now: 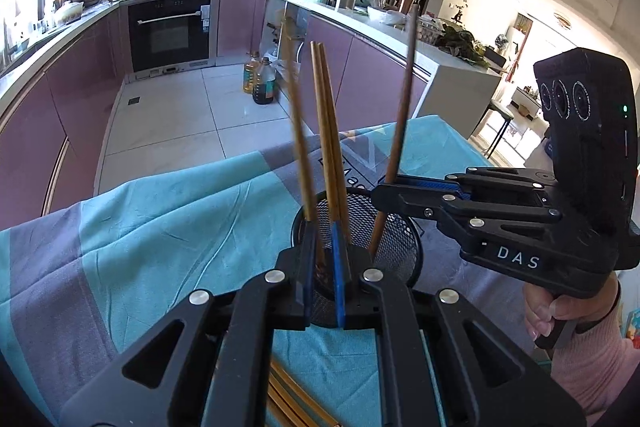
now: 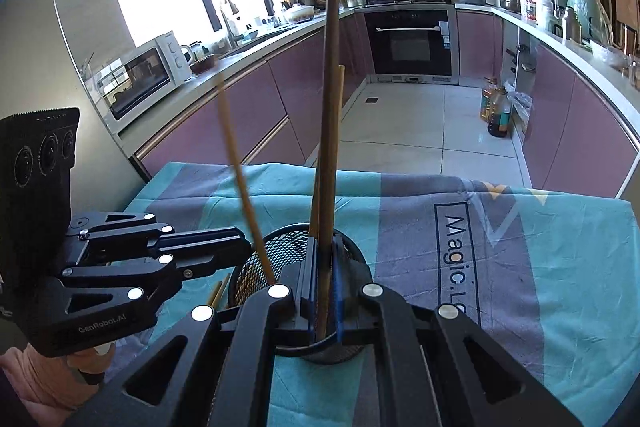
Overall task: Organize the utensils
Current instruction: 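Open the left gripper over the cup while the right gripper releases its chopstick, then move both grippers back over the remaining chopsticks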
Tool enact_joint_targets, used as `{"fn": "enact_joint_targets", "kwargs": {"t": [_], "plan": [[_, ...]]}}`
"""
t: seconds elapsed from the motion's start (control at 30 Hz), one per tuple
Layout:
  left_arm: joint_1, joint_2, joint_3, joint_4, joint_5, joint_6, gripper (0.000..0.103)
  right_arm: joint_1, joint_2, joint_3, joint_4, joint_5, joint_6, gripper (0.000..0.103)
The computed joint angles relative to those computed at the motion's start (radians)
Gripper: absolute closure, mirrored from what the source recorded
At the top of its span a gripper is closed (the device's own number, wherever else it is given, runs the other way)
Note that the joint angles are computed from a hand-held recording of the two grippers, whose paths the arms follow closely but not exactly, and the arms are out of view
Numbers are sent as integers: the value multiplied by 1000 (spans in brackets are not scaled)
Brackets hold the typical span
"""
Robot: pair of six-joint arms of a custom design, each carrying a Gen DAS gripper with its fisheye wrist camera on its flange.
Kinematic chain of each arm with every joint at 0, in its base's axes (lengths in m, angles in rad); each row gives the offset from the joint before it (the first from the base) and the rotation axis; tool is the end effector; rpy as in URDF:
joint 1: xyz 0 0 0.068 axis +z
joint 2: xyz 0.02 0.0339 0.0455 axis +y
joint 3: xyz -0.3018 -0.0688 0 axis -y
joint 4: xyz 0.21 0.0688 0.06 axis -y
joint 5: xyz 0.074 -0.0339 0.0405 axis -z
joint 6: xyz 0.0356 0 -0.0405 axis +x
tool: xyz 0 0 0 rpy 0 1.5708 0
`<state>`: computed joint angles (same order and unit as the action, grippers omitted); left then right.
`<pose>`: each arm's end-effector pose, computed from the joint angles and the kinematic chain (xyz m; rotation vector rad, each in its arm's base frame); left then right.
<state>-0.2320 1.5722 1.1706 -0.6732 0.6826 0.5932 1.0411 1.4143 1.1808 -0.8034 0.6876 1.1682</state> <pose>0.2727 -0.0875 0.2991 1.1805 2.1491 -0.7423 0.1422 0.1981 0.3340 0.3700 2.2763 0.1914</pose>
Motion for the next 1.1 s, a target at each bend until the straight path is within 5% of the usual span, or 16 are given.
{"fn": "enact_joint_targets", "kwargs": {"t": [0.37,0.6,1.1], "plan": [[153,-67,-92,80,105,5,69,117,9,18,-58,127,111,71],[359,-105,-128,28,189,169,61,284,94,112,-106,216,105,56],[601,32,-237,-58,106,507,60,262,240,19,165,-8,88,56]]}}
